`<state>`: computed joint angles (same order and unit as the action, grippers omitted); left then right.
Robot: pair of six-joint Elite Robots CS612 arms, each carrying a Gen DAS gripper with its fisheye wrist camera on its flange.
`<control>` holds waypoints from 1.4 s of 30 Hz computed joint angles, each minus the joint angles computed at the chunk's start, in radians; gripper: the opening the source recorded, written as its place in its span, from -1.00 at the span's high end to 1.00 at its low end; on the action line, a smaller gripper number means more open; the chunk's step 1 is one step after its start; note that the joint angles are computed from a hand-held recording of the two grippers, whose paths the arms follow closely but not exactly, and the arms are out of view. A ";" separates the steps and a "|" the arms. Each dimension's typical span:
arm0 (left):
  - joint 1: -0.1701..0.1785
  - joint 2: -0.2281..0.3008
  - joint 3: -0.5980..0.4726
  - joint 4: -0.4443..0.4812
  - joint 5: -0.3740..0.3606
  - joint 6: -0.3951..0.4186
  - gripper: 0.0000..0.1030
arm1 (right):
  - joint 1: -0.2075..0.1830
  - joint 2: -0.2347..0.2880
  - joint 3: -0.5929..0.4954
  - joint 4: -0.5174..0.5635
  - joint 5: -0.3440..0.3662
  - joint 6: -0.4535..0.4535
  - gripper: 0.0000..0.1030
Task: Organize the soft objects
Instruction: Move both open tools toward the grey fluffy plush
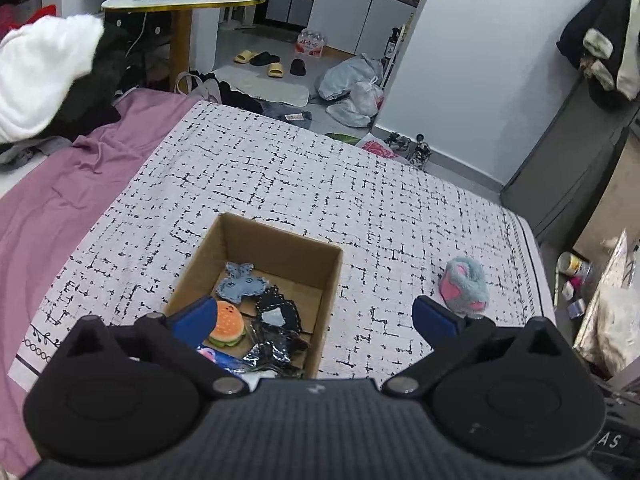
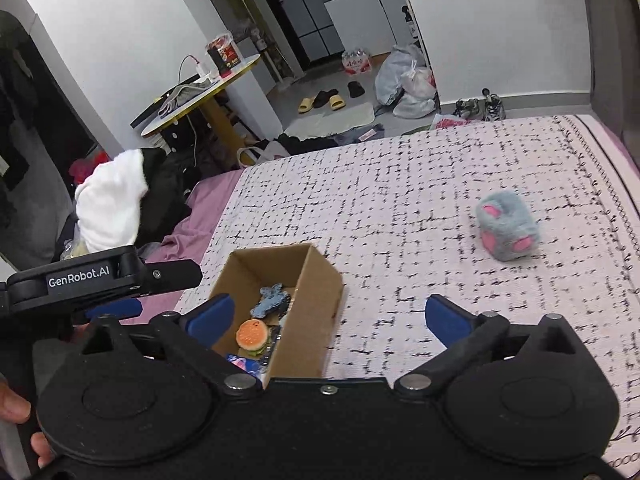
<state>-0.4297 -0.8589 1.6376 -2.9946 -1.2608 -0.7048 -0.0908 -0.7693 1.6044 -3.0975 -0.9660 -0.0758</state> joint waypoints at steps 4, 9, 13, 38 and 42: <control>-0.017 0.009 -0.021 0.030 0.011 0.019 -0.99 | -0.018 0.003 0.001 -0.008 0.011 -0.013 -1.00; -0.035 0.022 -0.049 0.077 0.037 0.022 -0.99 | -0.043 0.015 -0.008 -0.012 0.027 -0.005 -1.00; -0.045 0.034 -0.068 0.084 0.052 0.016 -0.99 | -0.063 0.027 -0.023 0.015 0.052 -0.006 -1.00; -0.041 0.197 -0.308 0.106 -0.041 0.024 -0.85 | -0.107 0.178 -0.254 0.069 0.048 0.201 -0.95; -0.037 0.239 -0.370 0.125 -0.065 0.006 -0.71 | -0.104 0.217 -0.322 0.107 0.046 0.245 -0.82</control>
<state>-0.4664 -0.6202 1.2676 -2.8692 -1.3261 -0.6989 -0.1949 -0.5528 1.2827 -2.9903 -0.9199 0.1694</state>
